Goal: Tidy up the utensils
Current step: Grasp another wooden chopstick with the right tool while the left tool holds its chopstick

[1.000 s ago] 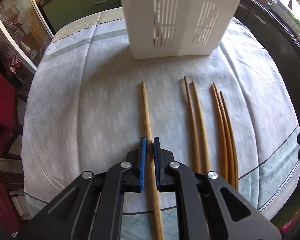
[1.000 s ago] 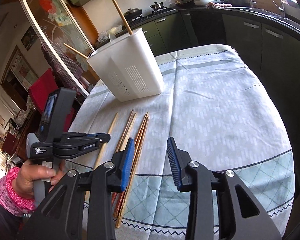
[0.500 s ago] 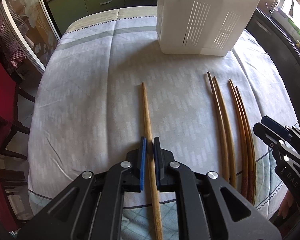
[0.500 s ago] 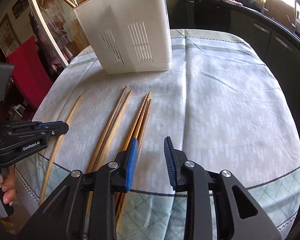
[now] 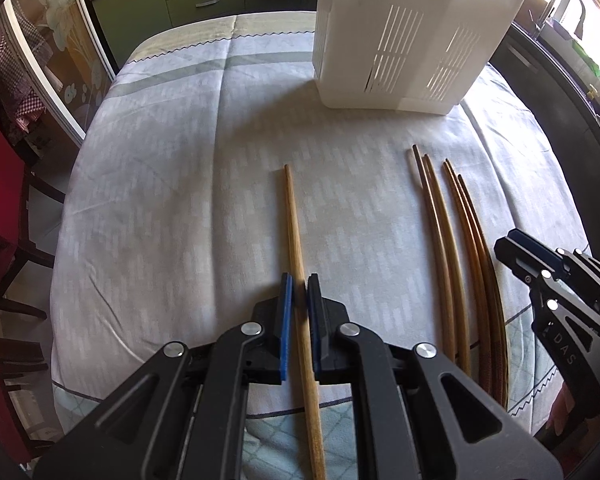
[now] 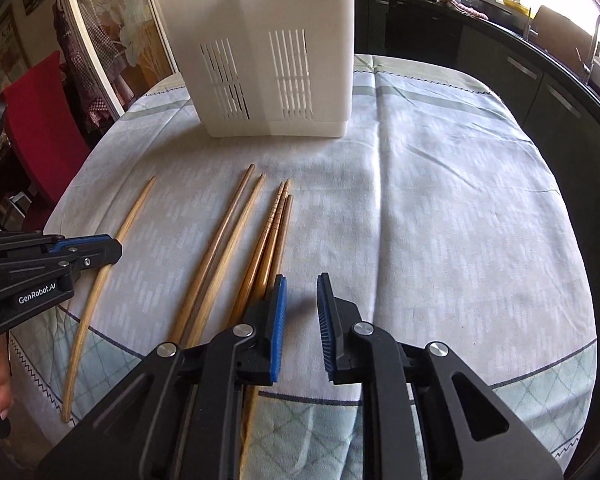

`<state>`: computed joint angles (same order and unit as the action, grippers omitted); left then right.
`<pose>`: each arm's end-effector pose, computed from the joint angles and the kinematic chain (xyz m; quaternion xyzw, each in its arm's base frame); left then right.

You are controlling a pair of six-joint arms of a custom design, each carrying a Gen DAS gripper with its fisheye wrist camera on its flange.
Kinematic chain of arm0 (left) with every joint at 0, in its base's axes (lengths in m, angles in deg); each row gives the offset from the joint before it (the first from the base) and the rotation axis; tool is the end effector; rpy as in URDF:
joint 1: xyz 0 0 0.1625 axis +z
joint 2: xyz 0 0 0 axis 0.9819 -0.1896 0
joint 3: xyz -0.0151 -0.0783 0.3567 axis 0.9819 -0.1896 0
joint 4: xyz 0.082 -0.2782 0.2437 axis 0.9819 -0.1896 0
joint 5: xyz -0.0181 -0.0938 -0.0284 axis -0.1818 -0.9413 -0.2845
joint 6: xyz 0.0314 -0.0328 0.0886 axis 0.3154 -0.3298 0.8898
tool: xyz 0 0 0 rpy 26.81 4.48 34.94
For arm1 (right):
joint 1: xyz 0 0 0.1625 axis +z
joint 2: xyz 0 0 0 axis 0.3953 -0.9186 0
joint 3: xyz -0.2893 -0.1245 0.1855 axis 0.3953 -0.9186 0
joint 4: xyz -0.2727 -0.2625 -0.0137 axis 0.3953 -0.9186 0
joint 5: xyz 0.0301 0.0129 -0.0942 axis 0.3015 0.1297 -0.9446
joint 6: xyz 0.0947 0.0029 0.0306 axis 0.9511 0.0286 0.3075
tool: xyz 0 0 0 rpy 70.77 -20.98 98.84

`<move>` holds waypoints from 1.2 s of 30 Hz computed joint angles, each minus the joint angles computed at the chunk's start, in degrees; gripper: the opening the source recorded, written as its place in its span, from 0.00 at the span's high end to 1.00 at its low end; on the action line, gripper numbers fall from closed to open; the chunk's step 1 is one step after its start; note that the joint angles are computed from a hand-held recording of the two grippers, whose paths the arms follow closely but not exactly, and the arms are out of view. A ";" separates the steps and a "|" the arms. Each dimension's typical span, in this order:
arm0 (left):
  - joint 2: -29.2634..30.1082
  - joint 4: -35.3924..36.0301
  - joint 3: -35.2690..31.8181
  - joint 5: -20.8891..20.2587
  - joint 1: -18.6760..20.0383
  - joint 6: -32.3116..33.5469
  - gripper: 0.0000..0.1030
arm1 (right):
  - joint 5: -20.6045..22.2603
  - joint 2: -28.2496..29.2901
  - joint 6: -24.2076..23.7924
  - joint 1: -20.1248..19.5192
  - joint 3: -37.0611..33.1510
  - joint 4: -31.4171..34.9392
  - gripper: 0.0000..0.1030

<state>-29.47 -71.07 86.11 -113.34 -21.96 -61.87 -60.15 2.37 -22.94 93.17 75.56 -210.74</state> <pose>-0.0117 -0.3927 0.3568 0.1085 0.9180 -0.1554 0.3483 0.2875 -0.4212 -0.0446 0.2044 -0.9004 0.2441 0.2965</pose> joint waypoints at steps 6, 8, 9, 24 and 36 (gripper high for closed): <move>0.12 0.18 0.09 0.29 -0.15 0.23 0.92 | 0.75 -0.21 -0.06 0.34 -0.55 4.02 0.85; 0.18 0.09 0.01 0.16 -0.09 0.36 0.92 | -0.25 0.51 -0.84 0.70 -0.99 3.28 0.85; 0.19 0.14 0.00 0.13 -0.13 0.40 0.92 | -0.12 0.40 -0.49 0.58 -0.98 3.60 0.84; 0.59 0.17 -0.53 -0.02 0.17 0.32 0.92 | 0.16 1.47 -0.18 0.61 -3.50 7.48 0.86; 4.44 -1.41 -2.89 -0.11 1.10 -0.13 0.93 | 0.64 3.61 -0.09 -0.07 -9.45 11.51 0.94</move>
<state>-25.04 -72.49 83.21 -113.45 -20.85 -62.00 -59.51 5.97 -23.02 93.11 66.10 -199.23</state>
